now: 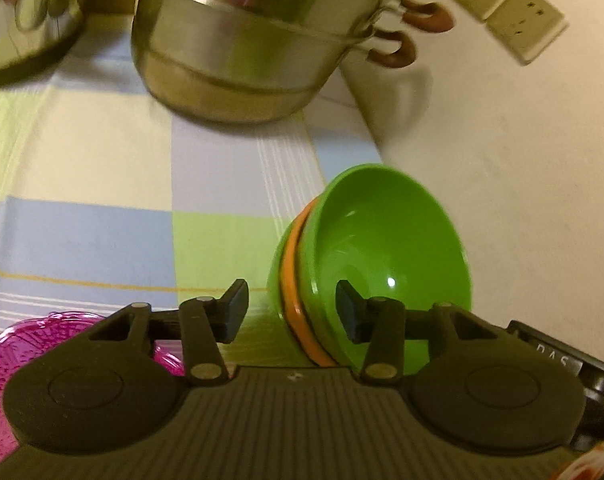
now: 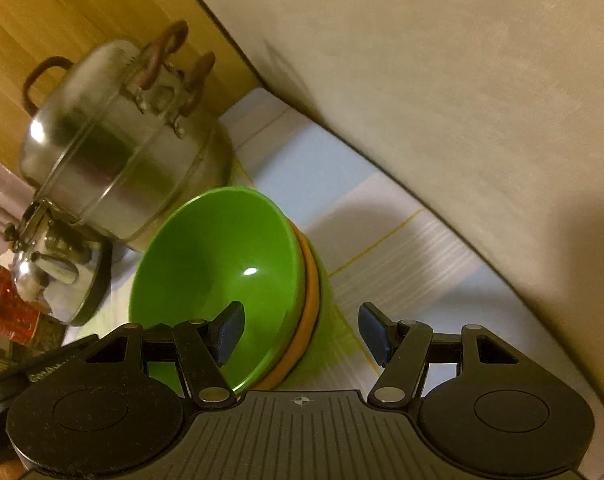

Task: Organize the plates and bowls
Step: 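Close both grippers on the rim of the bowl stack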

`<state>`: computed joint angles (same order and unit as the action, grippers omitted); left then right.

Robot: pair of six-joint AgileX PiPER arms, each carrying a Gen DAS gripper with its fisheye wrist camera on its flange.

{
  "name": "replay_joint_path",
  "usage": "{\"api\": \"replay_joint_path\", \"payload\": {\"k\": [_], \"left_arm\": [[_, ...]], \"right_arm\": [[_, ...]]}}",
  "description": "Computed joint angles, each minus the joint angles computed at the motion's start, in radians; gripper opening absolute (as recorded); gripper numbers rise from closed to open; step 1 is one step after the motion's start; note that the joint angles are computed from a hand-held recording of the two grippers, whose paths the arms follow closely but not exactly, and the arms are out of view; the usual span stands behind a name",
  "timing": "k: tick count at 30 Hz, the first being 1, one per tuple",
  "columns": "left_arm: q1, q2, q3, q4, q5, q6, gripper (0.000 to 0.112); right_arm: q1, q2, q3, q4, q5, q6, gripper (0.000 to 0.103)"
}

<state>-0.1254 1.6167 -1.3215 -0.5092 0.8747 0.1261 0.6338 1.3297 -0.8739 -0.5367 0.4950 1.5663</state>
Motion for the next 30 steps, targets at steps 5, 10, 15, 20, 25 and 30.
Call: {"api": "replay_joint_path", "payload": {"k": [5,10,15,20,25,30], "left_arm": [[0.015,0.034,0.003,-0.047,-0.005,0.042,0.039],[0.01,0.068,-0.024,-0.063,0.008,0.067,0.029],[0.002,0.079,-0.037,-0.049,0.005,0.07,0.029],[-0.013,0.071,-0.034,-0.019,-0.004,0.064,0.028],[-0.015,0.062,-0.029,-0.015,-0.001,0.074,0.028],[-0.024,0.047,-0.023,0.001,0.002,0.063,0.027]], "right_arm": [[-0.035,0.061,-0.003,0.083,-0.06,-0.094,0.063],[-0.06,0.098,0.005,0.119,-0.109,-0.109,0.062],[-0.065,0.117,-0.005,0.169,-0.105,-0.161,0.043],[-0.041,0.123,-0.023,0.112,-0.075,-0.113,0.037],[-0.019,0.124,-0.032,0.068,-0.044,-0.066,0.035],[-0.004,0.114,-0.023,0.059,-0.031,-0.052,0.034]]}}
